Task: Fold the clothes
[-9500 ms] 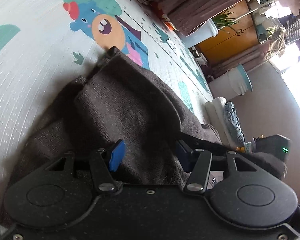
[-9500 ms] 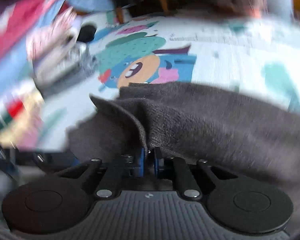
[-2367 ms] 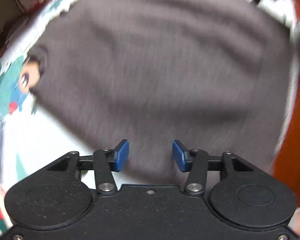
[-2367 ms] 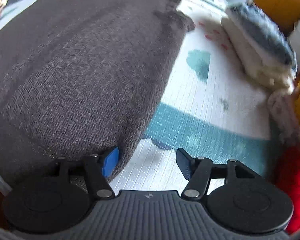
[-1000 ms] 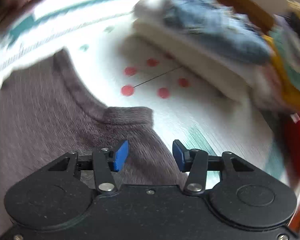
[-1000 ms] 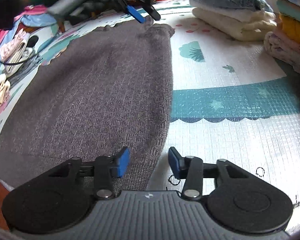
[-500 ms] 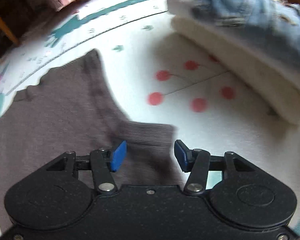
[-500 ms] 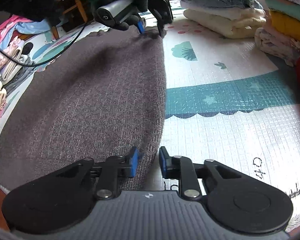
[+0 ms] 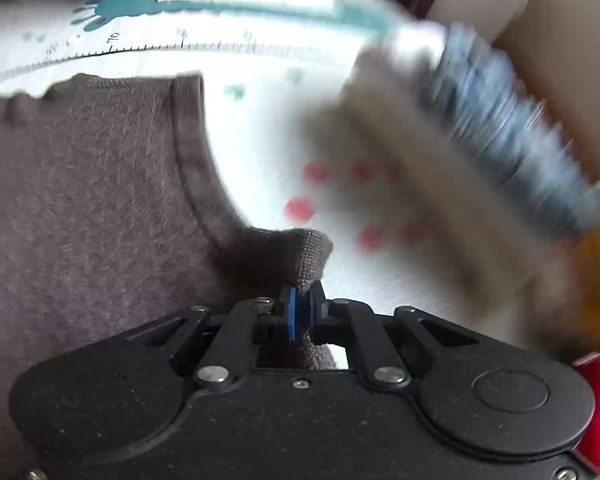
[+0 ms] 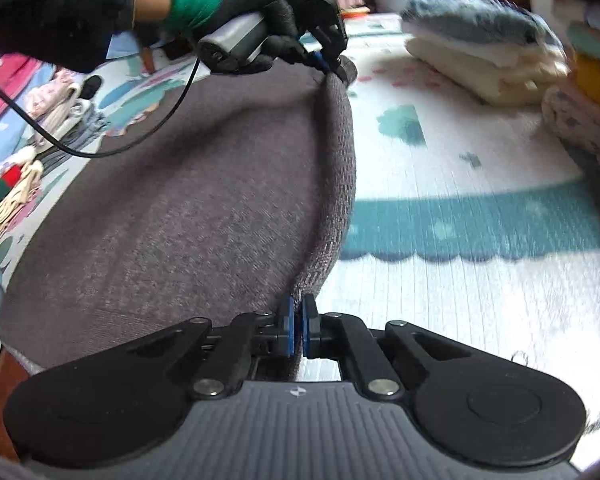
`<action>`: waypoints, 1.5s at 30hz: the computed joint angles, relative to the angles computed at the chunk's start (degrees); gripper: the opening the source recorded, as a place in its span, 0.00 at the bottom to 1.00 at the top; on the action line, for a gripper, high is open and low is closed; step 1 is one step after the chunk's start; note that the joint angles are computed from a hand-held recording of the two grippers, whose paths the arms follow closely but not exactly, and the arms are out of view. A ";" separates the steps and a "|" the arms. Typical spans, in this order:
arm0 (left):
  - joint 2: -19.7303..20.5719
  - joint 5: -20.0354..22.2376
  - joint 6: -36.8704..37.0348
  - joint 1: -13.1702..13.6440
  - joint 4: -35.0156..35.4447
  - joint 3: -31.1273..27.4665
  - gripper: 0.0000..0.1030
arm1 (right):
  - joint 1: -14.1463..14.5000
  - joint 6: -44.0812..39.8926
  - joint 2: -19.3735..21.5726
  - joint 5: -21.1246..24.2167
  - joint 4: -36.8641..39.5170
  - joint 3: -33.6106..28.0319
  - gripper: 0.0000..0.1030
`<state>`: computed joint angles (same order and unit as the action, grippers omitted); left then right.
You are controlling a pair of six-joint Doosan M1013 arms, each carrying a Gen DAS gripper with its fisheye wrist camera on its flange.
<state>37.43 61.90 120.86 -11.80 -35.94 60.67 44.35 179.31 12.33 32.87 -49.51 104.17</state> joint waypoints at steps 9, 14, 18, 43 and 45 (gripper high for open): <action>-0.49 1.58 5.92 9.13 -15.08 0.30 0.04 | -0.93 -30.11 0.00 -6.51 11.62 -4.51 0.06; 0.47 0.01 0.20 13.08 -15.75 0.67 0.04 | -2.47 -55.99 2.33 -9.22 30.68 -8.51 0.06; 1.10 0.37 -0.01 14.23 -14.21 0.17 0.04 | -3.29 -68.40 3.97 -8.64 41.17 -11.12 0.06; 2.78 4.88 4.48 13.92 -7.07 -3.62 0.04 | -6.41 -81.36 1.30 -17.77 71.47 -5.96 0.29; 2.96 5.49 6.17 13.90 -6.47 -4.00 0.04 | -6.89 -75.86 -0.77 -19.56 69.39 -3.01 0.40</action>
